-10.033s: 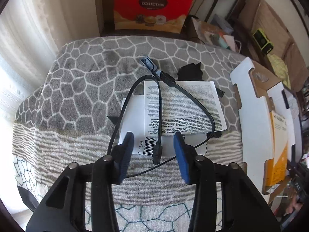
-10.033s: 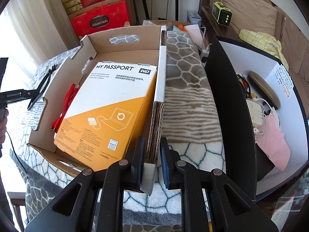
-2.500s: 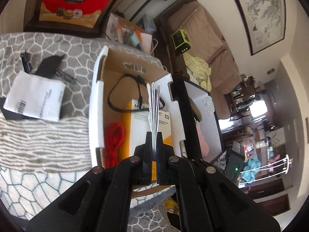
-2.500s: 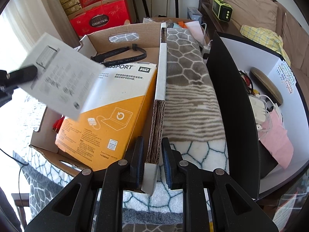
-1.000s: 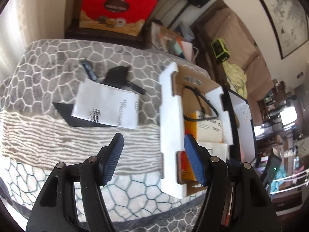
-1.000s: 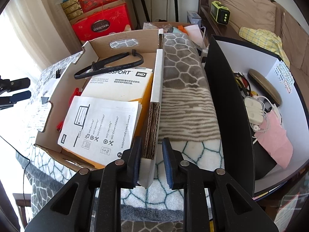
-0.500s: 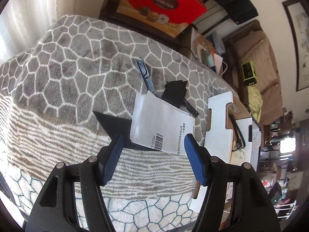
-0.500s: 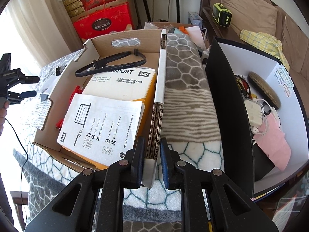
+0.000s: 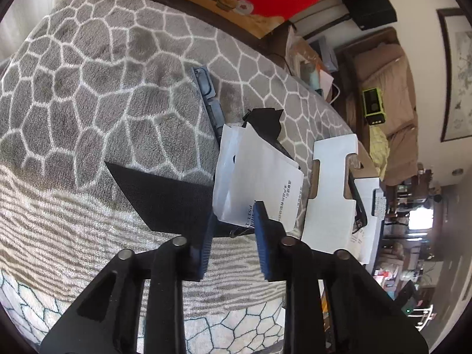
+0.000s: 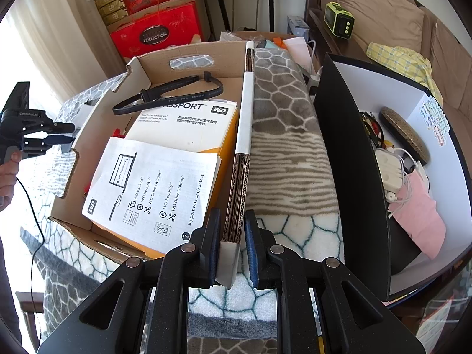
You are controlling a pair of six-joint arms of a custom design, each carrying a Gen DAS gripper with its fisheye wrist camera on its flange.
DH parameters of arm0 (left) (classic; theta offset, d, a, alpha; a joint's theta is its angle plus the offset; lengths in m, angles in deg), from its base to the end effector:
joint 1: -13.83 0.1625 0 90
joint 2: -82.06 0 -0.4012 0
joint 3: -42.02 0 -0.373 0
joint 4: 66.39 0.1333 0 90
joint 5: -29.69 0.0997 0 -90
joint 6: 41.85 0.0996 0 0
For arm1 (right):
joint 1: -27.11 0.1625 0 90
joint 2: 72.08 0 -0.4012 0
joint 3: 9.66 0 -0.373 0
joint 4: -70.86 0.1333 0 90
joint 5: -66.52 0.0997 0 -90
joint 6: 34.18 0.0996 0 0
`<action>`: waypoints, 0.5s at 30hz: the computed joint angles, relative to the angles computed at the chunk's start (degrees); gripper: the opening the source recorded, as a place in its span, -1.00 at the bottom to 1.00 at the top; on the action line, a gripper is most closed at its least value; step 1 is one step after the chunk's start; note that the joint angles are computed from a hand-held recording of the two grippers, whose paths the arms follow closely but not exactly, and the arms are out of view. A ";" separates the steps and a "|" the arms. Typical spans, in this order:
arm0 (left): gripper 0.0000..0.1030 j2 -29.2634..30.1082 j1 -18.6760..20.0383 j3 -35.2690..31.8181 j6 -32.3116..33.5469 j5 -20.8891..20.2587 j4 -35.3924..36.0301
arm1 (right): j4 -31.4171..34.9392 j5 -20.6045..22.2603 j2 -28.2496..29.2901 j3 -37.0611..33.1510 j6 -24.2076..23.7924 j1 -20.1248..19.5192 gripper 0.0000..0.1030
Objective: Organize objects
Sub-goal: 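Grasp the white barcode sheet on the table with the left gripper, then carry the barcode sheet with the left gripper into the tray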
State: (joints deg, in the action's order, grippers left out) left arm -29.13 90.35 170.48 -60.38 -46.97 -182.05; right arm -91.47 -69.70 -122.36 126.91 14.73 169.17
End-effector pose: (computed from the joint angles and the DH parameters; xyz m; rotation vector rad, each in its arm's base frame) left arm 0.0765 -0.3514 0.3445 -0.1549 2.9391 -0.3024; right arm 0.3222 -0.1733 0.0079 0.1900 -2.3787 0.5989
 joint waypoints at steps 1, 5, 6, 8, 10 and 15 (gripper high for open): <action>-0.67 -0.11 -0.32 0.21 0.16 0.10 -0.33 | 0.03 0.01 0.03 -0.01 0.05 0.03 -0.70; -0.89 -1.58 -1.03 1.25 0.74 -1.25 -2.98 | 0.21 0.07 -0.05 -0.01 0.20 0.03 -0.70; -0.91 -2.33 -1.29 1.42 1.04 -1.98 -3.38 | 0.29 0.05 -0.06 -0.03 0.20 0.05 -0.70; -0.94 -4.04 -2.32 1.64 0.68 -2.82 -3.37 | 0.55 -0.04 -0.03 -0.11 0.15 0.03 -0.70; -0.95 -5.62 -3.23 1.52 0.40 -4.39 -3.35 | 0.65 -0.07 -0.01 -0.17 0.11 -0.01 -0.70; -0.95 -9.05 -6.87 0.89 -1.22 -7.18 -3.37 | 0.65 -0.09 0.01 -0.21 0.18 0.00 -0.70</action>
State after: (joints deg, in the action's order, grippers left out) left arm -38.19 83.48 171.37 -61.60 -54.15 -185.43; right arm -90.82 -69.79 -122.35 126.71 14.91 169.17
